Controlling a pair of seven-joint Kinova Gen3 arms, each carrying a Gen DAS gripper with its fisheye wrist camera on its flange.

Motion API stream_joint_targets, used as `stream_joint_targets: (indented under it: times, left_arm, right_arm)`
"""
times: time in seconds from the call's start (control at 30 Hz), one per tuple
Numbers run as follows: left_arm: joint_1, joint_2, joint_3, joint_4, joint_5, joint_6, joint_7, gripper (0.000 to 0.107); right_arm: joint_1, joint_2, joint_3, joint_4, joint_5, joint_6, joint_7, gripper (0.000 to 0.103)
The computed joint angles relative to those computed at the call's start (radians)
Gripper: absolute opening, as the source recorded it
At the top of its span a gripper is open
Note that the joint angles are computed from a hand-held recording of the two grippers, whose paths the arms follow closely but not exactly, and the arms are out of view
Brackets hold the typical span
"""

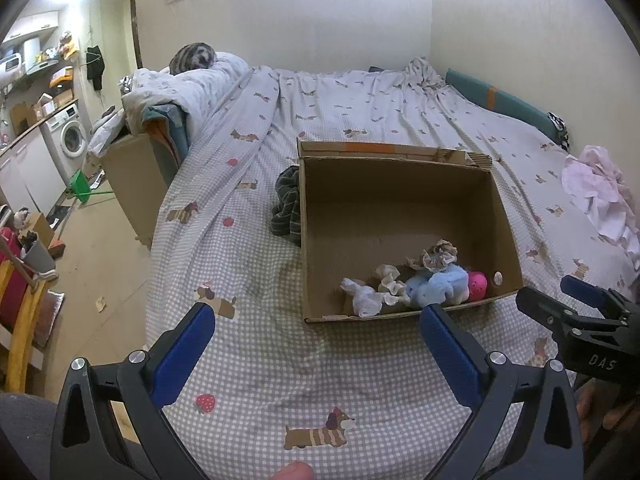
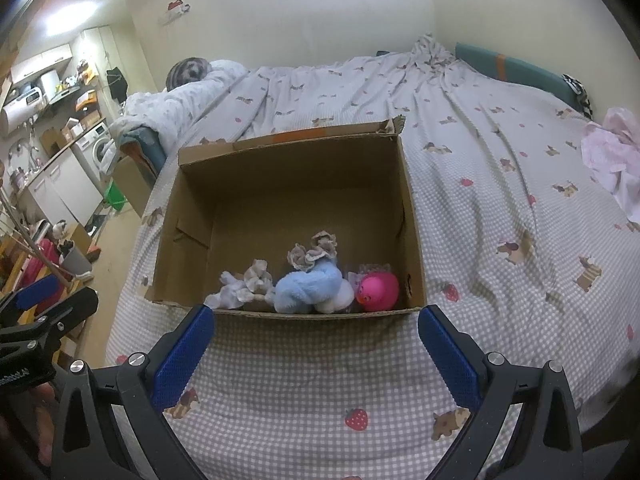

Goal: Organize soft objects

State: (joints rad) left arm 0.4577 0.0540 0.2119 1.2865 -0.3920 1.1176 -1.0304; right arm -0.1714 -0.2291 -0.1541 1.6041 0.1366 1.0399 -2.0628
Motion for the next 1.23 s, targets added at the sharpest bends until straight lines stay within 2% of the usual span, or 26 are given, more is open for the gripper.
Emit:
stream_joint_targets:
  times: [0.8,1.23]
  left_arm:
    - [0.002,-0.001,0.002,0.002,0.008,-0.001,0.002,0.102]
    - [-0.02,-0.001,-0.006,0.01,0.065,-0.022,-0.032,0.102]
  right_arm:
    - [-0.004,-0.002,-0.001,-0.002,0.0,-0.002,0.022,0.103]
    - [-0.004,0.001,0.007,-0.004,-0.025,-0.003,0.023,0.103]
